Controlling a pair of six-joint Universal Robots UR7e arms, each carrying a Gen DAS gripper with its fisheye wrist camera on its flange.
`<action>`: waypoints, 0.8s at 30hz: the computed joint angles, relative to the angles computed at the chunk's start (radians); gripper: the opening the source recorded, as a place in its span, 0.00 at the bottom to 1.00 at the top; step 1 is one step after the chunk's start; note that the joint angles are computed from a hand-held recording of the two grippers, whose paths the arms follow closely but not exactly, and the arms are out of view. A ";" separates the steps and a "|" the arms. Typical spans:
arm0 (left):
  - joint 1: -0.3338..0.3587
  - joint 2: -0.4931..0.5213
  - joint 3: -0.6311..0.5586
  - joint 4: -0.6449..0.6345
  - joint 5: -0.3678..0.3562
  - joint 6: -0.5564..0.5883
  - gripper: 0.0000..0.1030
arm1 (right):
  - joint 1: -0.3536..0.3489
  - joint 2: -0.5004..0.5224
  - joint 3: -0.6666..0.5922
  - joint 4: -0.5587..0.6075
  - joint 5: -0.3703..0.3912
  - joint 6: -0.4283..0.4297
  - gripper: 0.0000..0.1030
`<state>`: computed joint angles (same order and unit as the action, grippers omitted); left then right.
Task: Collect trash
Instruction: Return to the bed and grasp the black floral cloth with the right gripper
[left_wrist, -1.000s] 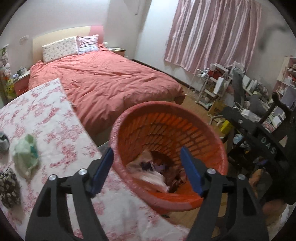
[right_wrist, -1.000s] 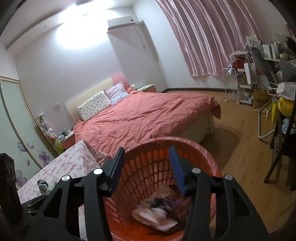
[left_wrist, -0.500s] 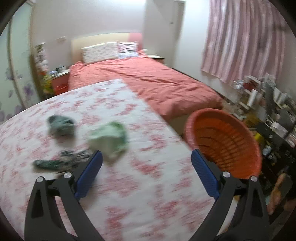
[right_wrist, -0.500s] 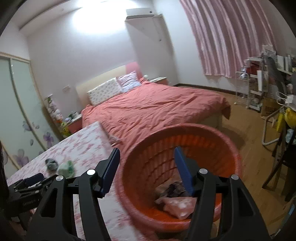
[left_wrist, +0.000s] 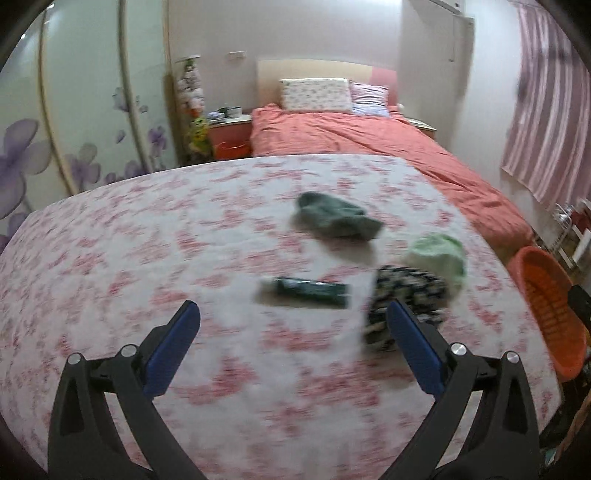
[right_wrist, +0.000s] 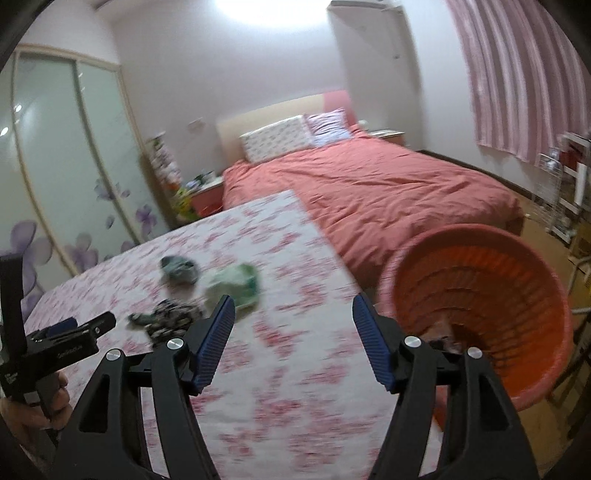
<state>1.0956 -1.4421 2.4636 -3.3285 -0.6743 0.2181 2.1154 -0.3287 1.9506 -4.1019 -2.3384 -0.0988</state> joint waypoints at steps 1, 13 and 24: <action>0.016 -0.022 0.002 0.000 -0.011 0.012 0.96 | 0.007 0.008 -0.016 0.031 0.006 0.005 0.65; 0.131 -0.118 -0.021 -0.001 -0.100 0.066 0.96 | 0.061 0.102 -0.222 0.352 0.032 0.054 0.71; 0.188 -0.128 -0.037 0.005 -0.174 0.117 0.96 | 0.045 0.182 -0.402 0.569 -0.028 0.135 0.71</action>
